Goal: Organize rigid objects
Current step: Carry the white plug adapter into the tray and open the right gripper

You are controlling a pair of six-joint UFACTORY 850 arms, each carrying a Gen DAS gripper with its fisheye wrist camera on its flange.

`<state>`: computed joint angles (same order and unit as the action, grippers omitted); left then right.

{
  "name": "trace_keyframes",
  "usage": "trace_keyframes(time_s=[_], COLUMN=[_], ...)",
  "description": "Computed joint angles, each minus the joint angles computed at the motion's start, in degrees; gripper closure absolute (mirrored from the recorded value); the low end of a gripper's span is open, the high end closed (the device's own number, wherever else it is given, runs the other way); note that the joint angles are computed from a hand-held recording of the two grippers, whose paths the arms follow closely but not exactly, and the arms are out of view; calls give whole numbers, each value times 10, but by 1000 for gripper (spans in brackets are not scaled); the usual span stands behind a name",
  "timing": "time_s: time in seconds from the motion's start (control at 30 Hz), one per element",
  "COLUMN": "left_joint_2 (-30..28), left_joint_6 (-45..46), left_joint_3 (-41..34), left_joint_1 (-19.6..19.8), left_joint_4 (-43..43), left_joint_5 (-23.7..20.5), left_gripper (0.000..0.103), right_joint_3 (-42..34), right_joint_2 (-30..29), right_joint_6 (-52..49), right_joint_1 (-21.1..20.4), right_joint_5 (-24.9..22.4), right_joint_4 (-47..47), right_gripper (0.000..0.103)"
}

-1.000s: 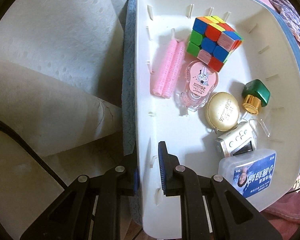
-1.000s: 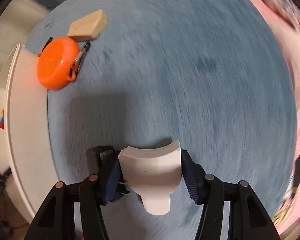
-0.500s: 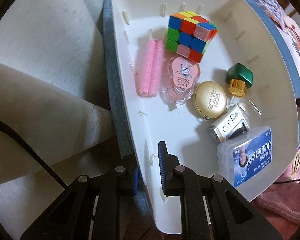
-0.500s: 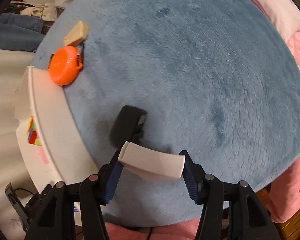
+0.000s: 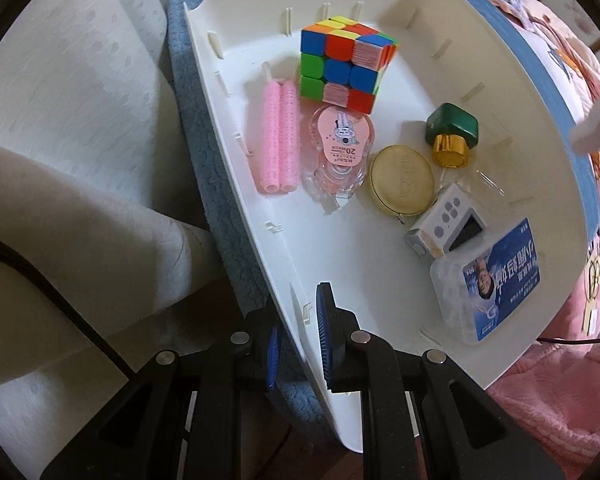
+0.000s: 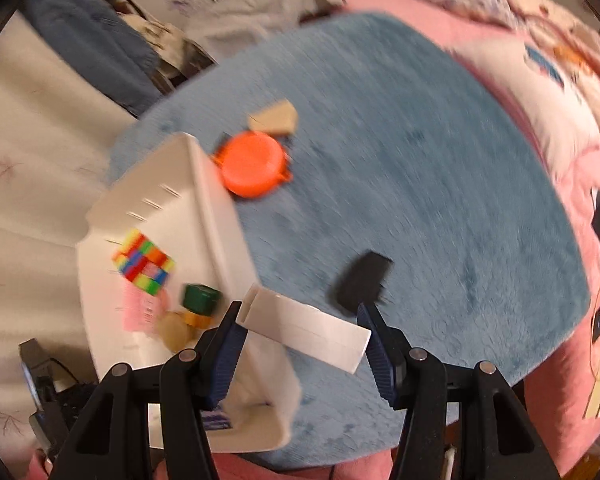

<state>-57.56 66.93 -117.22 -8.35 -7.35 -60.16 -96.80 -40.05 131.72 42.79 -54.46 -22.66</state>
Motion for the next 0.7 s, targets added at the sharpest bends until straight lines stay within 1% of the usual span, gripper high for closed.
trace_keyframes(time_s=[0.07,0.2,0.27,0.47,0.7], left_joint_2=[-4,-9,-12,-13,-12], left_joint_6=[8,22,26,35,44], left_joint_3=[-8,-15,-19,-20,-19], left_joint_1=[2,3,4,6,8], left_joint_4=[-5,-9,-10,-13,-18], left_joint_5=[-9,-17,-22,-23,-25], left_gripper=[88,88,88,88,88], right_joint_3=[-32,-130,-171,-252,-326], right_joint_2=[-12,-60,-83,-137,-182], right_joint_6=[-4,-66,-96,-154,-203], right_joint_1=[6,12,14,16,20], right_joint_5=[-32,-100,-117,-125,-132], right_joint_4=[-33,-79,-93,-108,-88], right_gripper=[46,46,46,46,46])
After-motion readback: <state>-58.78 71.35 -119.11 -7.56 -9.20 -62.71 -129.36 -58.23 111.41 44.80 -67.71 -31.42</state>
